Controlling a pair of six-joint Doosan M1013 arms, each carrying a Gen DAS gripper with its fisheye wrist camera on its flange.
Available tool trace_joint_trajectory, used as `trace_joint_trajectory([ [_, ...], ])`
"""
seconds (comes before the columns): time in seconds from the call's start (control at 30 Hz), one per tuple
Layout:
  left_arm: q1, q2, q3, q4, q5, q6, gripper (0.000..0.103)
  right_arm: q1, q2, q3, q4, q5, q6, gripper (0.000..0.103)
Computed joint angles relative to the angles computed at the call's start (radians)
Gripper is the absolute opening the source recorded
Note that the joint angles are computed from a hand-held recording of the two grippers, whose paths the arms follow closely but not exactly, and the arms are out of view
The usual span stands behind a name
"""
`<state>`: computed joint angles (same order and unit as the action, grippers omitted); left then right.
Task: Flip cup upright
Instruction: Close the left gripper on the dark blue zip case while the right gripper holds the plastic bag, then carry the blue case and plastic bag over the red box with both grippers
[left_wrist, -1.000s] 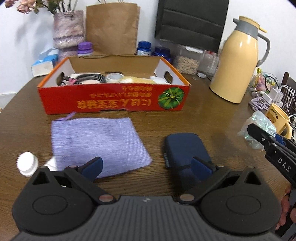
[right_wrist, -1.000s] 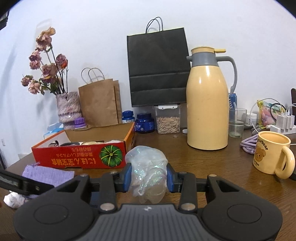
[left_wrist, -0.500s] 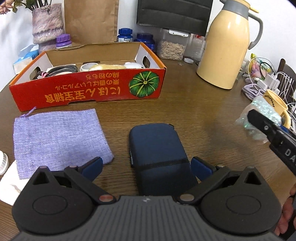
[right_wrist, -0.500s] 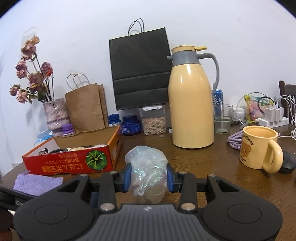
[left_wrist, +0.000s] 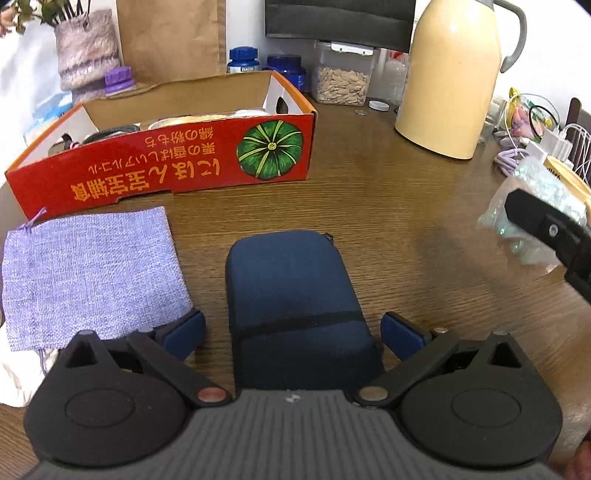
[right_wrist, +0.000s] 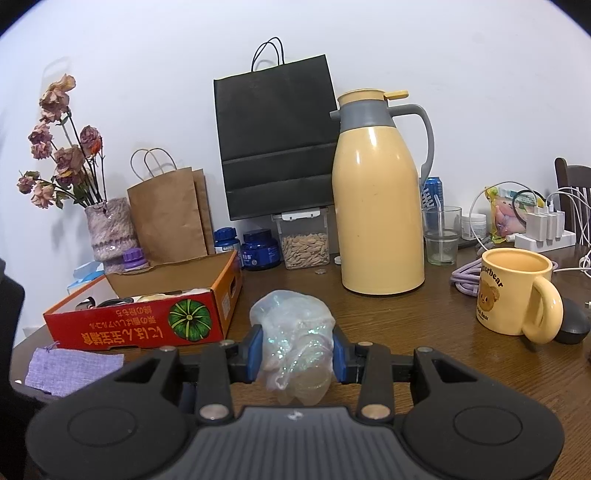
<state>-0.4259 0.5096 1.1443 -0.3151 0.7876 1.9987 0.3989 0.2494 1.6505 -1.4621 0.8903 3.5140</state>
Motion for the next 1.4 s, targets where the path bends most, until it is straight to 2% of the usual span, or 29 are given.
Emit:
trace_joint_trajectory([
  [0.13, -0.009, -0.018, 0.039, 0.018, -0.067, 0.013, 0.089, -0.001, 0.000, -0.001, 0.003, -0.004, -0.003, 0.036],
  [0.17, -0.008, -0.021, 0.043, 0.012, -0.074, 0.019, 0.081, -0.002, 0.000, 0.000, 0.004, -0.004, -0.003, 0.036],
  [0.3, -0.006, -0.024, 0.048, -0.012, -0.083, 0.040, 0.076, -0.005, -0.001, 0.002, 0.004, -0.013, 0.004, 0.036],
  [0.7, 0.018, -0.027, 0.047, -0.121, -0.060, 0.134, 0.067, -0.014, 0.004, -0.001, 0.027, -0.032, 0.015, 0.036],
  [1.13, 0.064, -0.037, 0.047, -0.262, -0.043, 0.226, 0.065, -0.018, 0.010, 0.001, -0.002, -0.061, 0.041, 0.036],
  [1.4, 0.094, -0.041, 0.043, -0.335, -0.047, 0.260, 0.065, -0.009, 0.026, -0.015, -0.008, -0.042, -0.002, 0.036],
])
